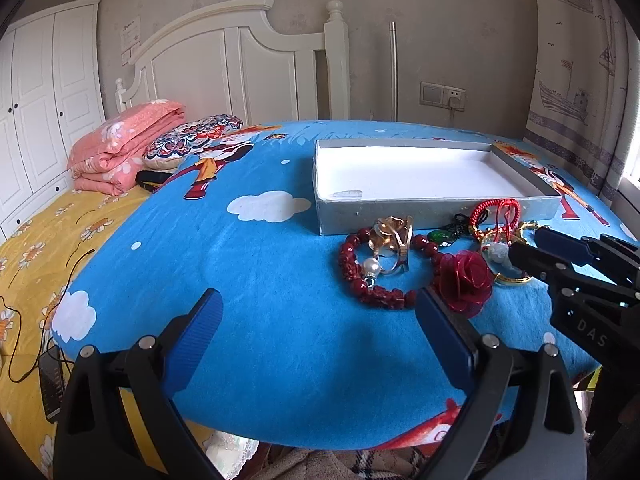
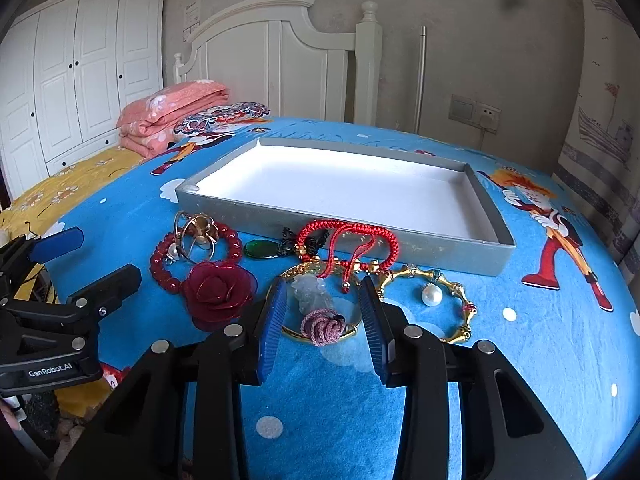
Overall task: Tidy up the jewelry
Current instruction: 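Grasp the crystal pendant with pink knot using the right gripper, then grasp the red fabric rose with the left gripper while the right carries the pendant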
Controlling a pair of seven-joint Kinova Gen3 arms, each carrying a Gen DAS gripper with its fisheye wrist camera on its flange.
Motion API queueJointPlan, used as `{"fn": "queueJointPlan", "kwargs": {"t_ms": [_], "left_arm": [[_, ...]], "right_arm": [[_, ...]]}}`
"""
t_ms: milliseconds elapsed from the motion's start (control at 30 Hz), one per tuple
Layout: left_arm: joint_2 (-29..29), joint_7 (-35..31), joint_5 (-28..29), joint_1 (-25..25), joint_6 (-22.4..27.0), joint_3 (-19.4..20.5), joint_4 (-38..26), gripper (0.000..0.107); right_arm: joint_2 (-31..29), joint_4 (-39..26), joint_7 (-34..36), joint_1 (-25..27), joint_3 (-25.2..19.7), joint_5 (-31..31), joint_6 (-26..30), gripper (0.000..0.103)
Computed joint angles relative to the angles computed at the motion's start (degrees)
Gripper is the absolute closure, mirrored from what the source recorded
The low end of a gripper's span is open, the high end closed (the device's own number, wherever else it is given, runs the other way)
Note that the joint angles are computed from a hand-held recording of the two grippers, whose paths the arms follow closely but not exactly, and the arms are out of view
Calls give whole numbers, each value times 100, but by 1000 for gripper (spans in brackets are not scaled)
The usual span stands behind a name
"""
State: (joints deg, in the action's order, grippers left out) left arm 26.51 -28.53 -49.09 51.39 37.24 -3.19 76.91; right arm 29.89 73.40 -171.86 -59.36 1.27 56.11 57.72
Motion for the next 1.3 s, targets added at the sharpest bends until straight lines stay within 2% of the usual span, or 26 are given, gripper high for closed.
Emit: {"fn": "queueJointPlan", "kwargs": {"t_ms": [100,200,333,433,567,767,967,1100,1167,1233,1267,1300], "left_arm": [[-109,207,-140,64,-93,-65,184,13],[-169,142,-56,-51,-149,60,257,11],[-159,-36,84,-118,-140,149,232,11],[-109,-292,173,-147,-111,224,125,11],[8,-736,262,-104,-162,262,-84,11],[345,-1284,600,-29,-161,263,-602,11],[652,-1552,608,348,-203,-44,-927,12],[840,-1749,774,366,-115,-95,-1201,29],[836,-1742,823,379,-217,-148,-1163,34],[805,-1827,856,388,-308,-168,-1085,50],[795,-1978,964,304,-327,-69,-1081,67],[787,-2055,1046,257,-346,-22,-1065,70]], "right_arm": [[91,-220,441,234,-120,-388,-56,72],[153,-378,810,300,-117,-631,-57,75],[105,-232,832,201,12,-630,-222,81],[12,6,535,88,104,-453,-363,82],[-236,438,-237,-109,192,88,-409,82],[-443,715,-689,-100,-99,523,-91,81],[-582,982,-1046,-17,-314,697,93,81],[-650,1138,-1282,60,-430,772,122,81],[-671,1193,-1367,106,-475,779,109,81],[-665,1210,-1401,143,-517,766,90,81],[-659,1209,-1402,158,-530,756,82,81],[-647,1201,-1395,164,-543,746,75,81]]}}
